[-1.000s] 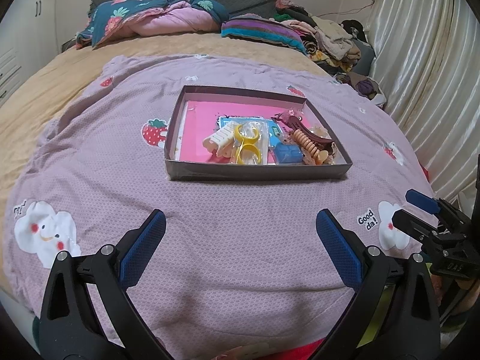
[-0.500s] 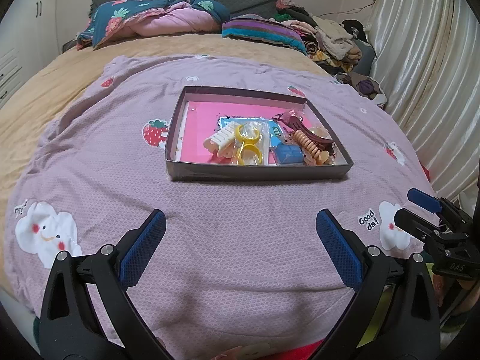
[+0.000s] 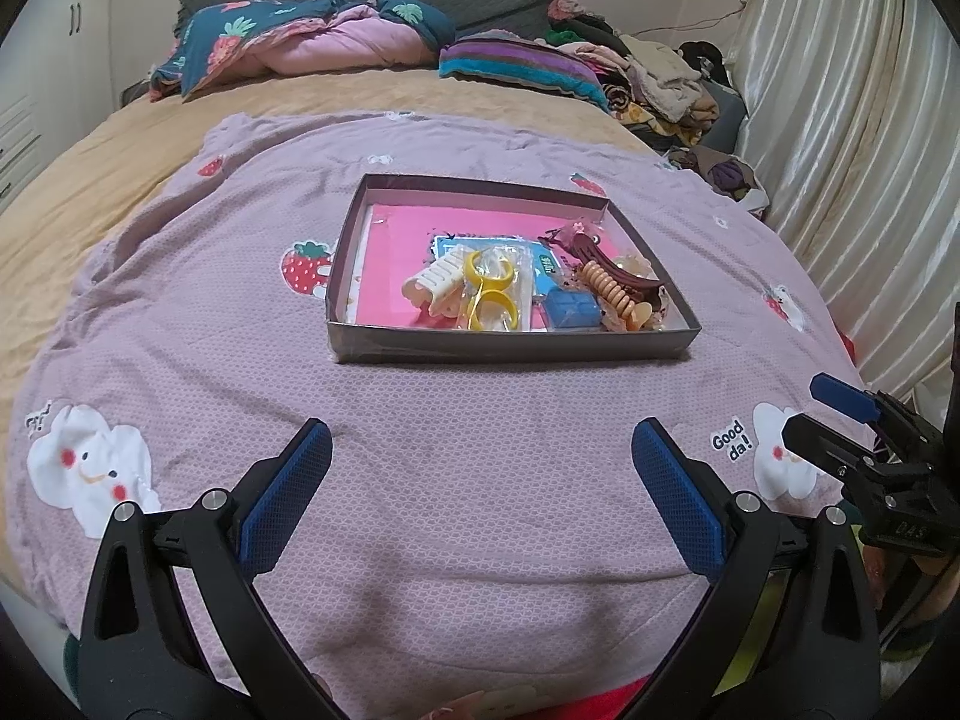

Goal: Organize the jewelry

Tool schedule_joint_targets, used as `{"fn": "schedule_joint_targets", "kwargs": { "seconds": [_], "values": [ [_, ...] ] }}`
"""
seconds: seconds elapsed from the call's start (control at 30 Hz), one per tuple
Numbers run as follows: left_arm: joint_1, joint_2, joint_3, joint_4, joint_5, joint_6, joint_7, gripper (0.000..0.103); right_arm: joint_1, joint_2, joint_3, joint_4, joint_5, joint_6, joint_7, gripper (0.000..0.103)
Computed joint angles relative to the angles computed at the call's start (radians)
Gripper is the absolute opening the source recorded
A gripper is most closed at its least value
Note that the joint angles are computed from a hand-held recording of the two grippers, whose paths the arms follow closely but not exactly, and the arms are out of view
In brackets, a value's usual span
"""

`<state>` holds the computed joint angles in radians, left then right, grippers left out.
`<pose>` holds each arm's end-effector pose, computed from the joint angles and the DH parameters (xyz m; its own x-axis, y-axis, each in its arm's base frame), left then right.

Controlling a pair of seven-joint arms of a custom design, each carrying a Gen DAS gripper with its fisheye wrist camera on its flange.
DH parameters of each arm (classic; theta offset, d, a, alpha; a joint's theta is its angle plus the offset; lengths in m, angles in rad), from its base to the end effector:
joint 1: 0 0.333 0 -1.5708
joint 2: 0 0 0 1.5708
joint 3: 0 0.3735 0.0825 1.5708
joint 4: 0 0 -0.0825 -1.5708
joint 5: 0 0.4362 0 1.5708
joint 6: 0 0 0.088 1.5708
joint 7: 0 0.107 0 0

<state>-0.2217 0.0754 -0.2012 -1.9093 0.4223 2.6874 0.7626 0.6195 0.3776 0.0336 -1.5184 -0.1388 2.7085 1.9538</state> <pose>0.6143 -0.2865 0.5732 0.0118 -0.9854 0.1699 -0.7388 -0.1231 -0.6626 0.6292 0.4813 0.5788 0.4128 -0.8969 -0.1586 -0.6775 -0.1859 -0.7117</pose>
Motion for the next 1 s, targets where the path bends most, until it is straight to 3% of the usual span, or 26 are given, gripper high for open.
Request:
{"fn": "schedule_joint_targets", "kwargs": {
  "seconds": [0.43, 0.6, 0.67, 0.83, 1.0],
  "values": [
    [0.001, 0.003, -0.006, -0.003, -0.049, 0.006, 0.022, 0.094, 0.001, 0.0, -0.001, -0.002, -0.005, -0.003, -0.003, 0.089],
    [0.01, 0.001, -0.011, -0.019, -0.135, 0.075, 0.079, 0.094, -0.003, 0.002, 0.001, 0.001, 0.001, -0.002, -0.006, 0.089],
    [0.007, 0.006, -0.005, -0.016, -0.118, 0.078, 0.061, 0.094, -0.008, 0.007, 0.002, 0.005, 0.01, -0.004, -0.009, 0.089],
    [0.013, 0.053, 0.034, 0.04, -0.01, -0.038, -0.058, 0.094, -0.035, 0.043, -0.002, 0.044, 0.042, -0.024, -0.02, 0.089],
    [0.05, 0.115, 0.105, 0.114, 0.128, -0.197, -0.214, 0.094, -0.051, 0.161, -0.102, 0.189, -0.004, -0.145, 0.091, 0.094]
  ]
}}
